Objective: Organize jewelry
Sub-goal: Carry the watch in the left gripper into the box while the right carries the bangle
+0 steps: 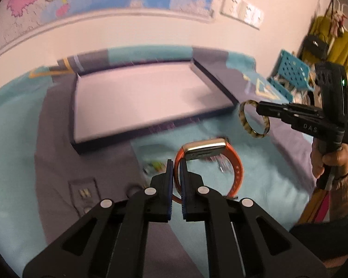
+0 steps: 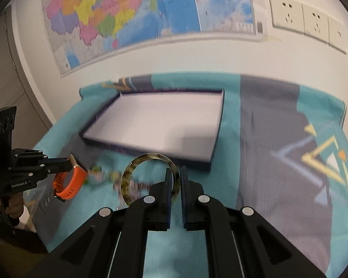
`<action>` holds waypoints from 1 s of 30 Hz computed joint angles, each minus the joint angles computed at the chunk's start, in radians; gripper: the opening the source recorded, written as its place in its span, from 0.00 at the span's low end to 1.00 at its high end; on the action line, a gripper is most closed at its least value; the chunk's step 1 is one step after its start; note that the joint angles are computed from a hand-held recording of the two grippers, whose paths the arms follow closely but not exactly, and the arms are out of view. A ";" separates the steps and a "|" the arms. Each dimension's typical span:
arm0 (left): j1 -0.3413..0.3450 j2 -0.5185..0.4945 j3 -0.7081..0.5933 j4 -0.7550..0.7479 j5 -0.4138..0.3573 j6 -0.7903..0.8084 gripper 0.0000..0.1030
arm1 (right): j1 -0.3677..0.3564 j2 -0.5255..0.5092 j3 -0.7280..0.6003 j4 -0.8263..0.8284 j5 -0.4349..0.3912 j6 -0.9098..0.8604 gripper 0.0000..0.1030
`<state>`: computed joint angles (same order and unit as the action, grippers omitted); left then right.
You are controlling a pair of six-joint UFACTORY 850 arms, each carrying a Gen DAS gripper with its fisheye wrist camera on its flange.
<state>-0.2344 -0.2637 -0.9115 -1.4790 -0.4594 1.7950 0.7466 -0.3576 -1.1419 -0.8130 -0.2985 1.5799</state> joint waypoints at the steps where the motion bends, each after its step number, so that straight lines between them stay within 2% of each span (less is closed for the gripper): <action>1: -0.001 -0.004 -0.013 -0.003 0.006 -0.004 0.06 | -0.011 -0.017 -0.024 -0.001 -0.006 -0.022 0.06; 4: -0.003 -0.046 -0.091 0.015 0.015 -0.052 0.06 | -0.043 -0.067 -0.090 0.026 0.003 -0.097 0.06; 10: -0.026 -0.179 -0.280 0.094 0.077 -0.206 0.06 | -0.107 -0.227 -0.284 0.179 -0.042 -0.325 0.06; 14: -0.042 -0.276 -0.407 0.240 0.110 -0.392 0.06 | -0.154 -0.323 -0.380 0.336 -0.037 -0.454 0.06; 19: -0.060 -0.390 -0.548 0.526 0.137 -0.714 0.06 | -0.183 -0.407 -0.466 0.488 -0.068 -0.573 0.06; 30: -0.078 -0.535 -0.762 0.888 0.070 -1.110 0.06 | -0.202 -0.518 -0.625 0.607 -0.182 -0.673 0.06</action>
